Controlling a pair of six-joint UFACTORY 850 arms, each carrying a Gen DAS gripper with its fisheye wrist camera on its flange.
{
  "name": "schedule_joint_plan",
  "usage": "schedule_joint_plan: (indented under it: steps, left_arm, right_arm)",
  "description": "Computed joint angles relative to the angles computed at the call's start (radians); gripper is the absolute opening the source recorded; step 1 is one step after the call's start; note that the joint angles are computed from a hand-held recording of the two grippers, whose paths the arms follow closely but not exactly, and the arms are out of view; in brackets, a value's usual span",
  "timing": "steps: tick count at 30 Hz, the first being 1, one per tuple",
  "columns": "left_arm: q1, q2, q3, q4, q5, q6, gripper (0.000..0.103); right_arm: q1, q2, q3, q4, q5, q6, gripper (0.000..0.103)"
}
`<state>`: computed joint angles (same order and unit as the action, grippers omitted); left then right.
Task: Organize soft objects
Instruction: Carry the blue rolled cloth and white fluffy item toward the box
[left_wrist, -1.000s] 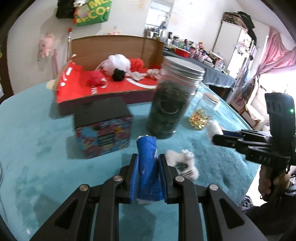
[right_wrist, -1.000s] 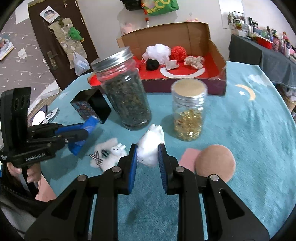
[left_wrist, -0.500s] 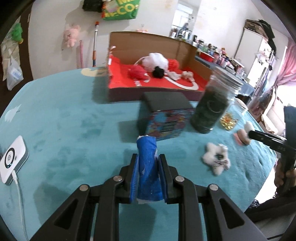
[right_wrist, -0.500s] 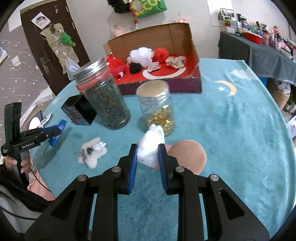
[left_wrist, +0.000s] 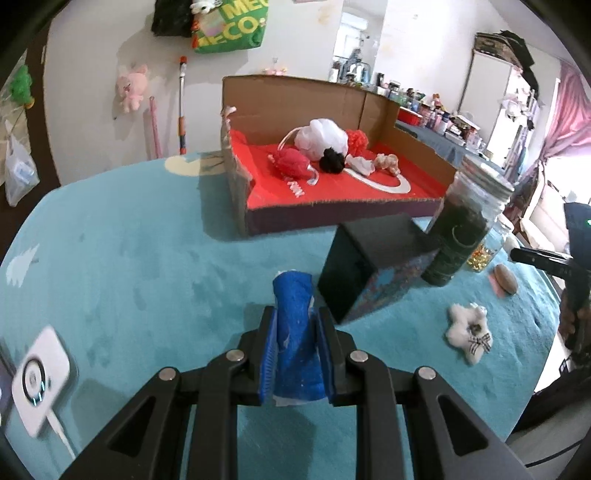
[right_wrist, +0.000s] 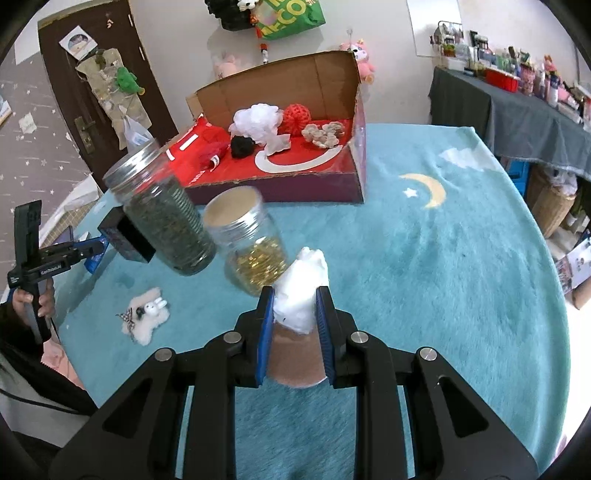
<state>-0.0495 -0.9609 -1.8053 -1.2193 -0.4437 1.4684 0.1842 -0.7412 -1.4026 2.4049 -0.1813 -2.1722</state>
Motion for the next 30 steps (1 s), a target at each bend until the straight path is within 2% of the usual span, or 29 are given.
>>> schedule_joint_plan:
  steps: [6,8,19,30]
  left_arm:
    - [0.005,-0.067,-0.129,0.102,-0.054,-0.085,0.022]
    - [0.006,-0.088,-0.169,0.126,-0.073,-0.111,0.022]
    - [0.021,-0.21,-0.392,0.201,-0.21,-0.198,0.022]
    - [0.01,-0.298,-0.564,0.286,-0.276,-0.273,0.022]
  right_arm:
    - [-0.045,-0.054,-0.082,-0.439,-0.065,0.432,0.021]
    - [-0.054,-0.068,-0.105,-0.503,-0.085,0.491,0.021]
    - [-0.076,-0.127,-0.21,-0.692,-0.145,0.627,0.021]
    - [-0.094,-0.166,-0.292,-0.818,-0.215,0.744,0.021]
